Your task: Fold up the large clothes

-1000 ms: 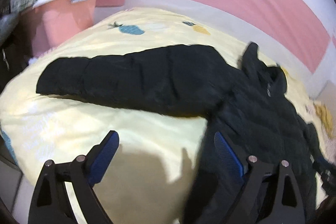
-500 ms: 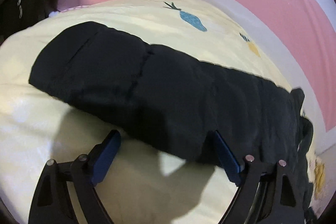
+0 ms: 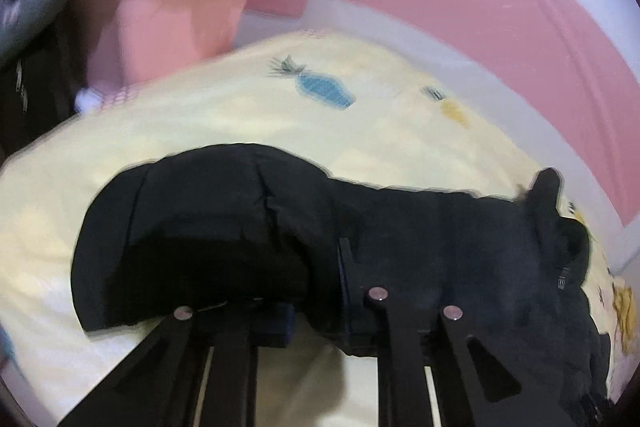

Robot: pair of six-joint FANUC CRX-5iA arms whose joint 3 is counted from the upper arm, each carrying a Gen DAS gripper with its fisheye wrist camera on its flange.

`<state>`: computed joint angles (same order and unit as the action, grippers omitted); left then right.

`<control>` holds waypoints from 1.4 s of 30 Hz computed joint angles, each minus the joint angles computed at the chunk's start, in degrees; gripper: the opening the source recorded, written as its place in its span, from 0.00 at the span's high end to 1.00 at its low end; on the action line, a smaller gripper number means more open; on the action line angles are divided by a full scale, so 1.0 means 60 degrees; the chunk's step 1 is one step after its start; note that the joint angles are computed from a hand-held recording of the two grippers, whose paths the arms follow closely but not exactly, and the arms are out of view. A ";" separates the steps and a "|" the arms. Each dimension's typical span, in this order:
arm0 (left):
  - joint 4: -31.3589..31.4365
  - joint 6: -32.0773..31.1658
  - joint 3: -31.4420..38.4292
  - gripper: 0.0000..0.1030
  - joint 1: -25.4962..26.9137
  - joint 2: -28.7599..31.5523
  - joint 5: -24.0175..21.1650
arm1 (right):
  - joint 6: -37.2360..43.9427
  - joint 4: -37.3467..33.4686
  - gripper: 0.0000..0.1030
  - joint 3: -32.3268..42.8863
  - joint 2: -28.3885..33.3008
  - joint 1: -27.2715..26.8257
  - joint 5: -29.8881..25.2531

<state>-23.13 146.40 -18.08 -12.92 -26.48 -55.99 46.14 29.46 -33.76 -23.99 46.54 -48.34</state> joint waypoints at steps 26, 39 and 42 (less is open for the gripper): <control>0.3569 -0.5531 0.4527 0.80 -0.3382 0.5561 0.2333 | 0.0952 -0.1269 0.47 -0.0589 -0.1926 -0.2692 0.0042; 1.0173 -1.0781 0.1707 0.31 -0.3080 0.5155 0.4418 | 0.1949 -0.2639 0.47 -0.0111 -0.1427 -0.3630 0.0958; 0.9936 -1.0652 0.1553 0.31 -0.2844 0.4767 0.4547 | 0.1720 -0.2461 0.47 -0.0085 -0.1418 -0.3475 0.1190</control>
